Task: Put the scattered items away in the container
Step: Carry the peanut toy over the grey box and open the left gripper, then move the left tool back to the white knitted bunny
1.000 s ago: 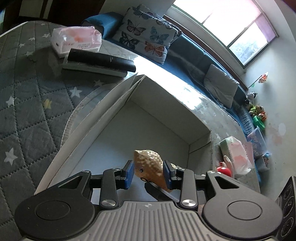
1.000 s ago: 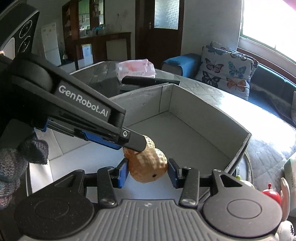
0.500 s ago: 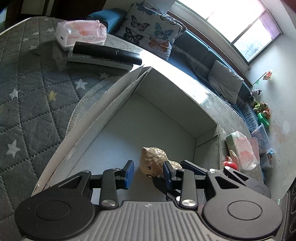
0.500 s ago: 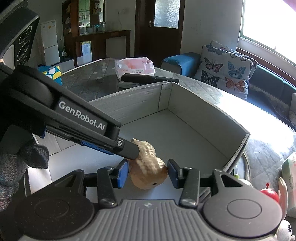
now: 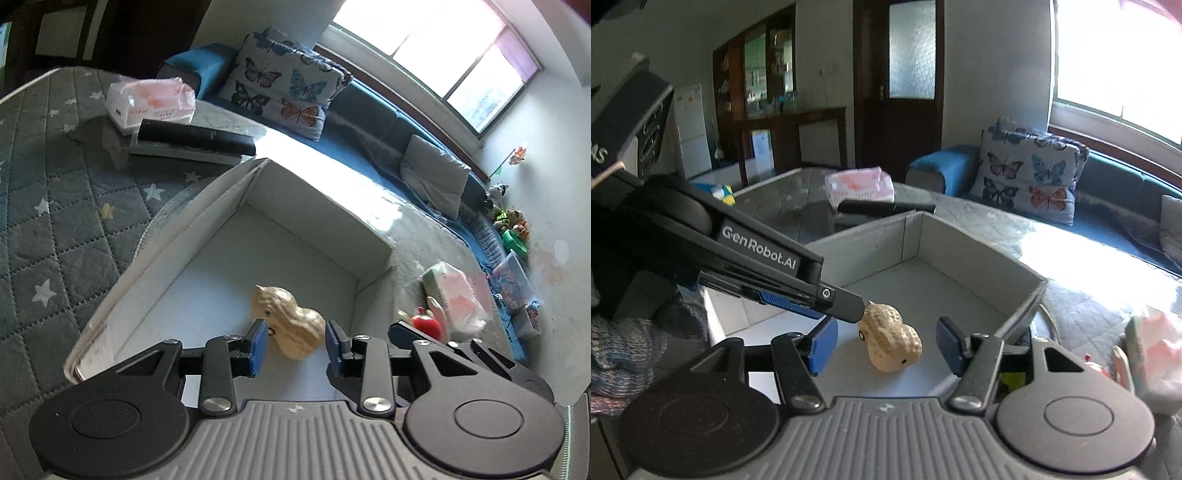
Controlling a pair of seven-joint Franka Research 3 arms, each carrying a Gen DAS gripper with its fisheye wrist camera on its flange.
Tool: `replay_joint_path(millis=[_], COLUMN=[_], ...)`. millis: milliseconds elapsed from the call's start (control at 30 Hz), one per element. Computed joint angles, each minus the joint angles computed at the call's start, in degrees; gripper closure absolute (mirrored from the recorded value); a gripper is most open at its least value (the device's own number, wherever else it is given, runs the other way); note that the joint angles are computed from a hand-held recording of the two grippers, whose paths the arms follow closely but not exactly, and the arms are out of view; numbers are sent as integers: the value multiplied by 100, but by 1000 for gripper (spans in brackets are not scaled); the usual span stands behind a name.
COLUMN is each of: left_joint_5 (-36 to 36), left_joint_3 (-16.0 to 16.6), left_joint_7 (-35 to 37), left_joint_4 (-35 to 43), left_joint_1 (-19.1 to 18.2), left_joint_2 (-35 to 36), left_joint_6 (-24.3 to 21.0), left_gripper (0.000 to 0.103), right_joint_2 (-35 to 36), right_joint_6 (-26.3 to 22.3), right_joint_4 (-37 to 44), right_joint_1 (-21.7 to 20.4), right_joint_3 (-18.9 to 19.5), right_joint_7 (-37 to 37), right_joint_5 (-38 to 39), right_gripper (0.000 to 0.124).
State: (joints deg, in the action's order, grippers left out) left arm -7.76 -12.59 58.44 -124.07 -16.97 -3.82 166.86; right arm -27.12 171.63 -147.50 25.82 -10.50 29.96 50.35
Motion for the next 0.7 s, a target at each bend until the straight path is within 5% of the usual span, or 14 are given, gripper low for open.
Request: replay_joint_path(millis=[400,700], left_joint_5=[456,540], left_joint_3=[-120,-132], left_joint_7=[-430,-370], left_joint_4=[-413,-445], left_joint_1=[-284,-747], left_joint_2=[-495,-514], left_joint_6=[365,541], left_gripper=[66,66], right_joint_2=[-1534,-2754], right_joint_6=[294,81], right_joint_4=[-1088,-2025], right_joint_1=[-80,-933], right_joint_3=[-175,33], right_joint_7=[302,1016], right_joint_5=[-347,-1146], right_gripper=[56,55])
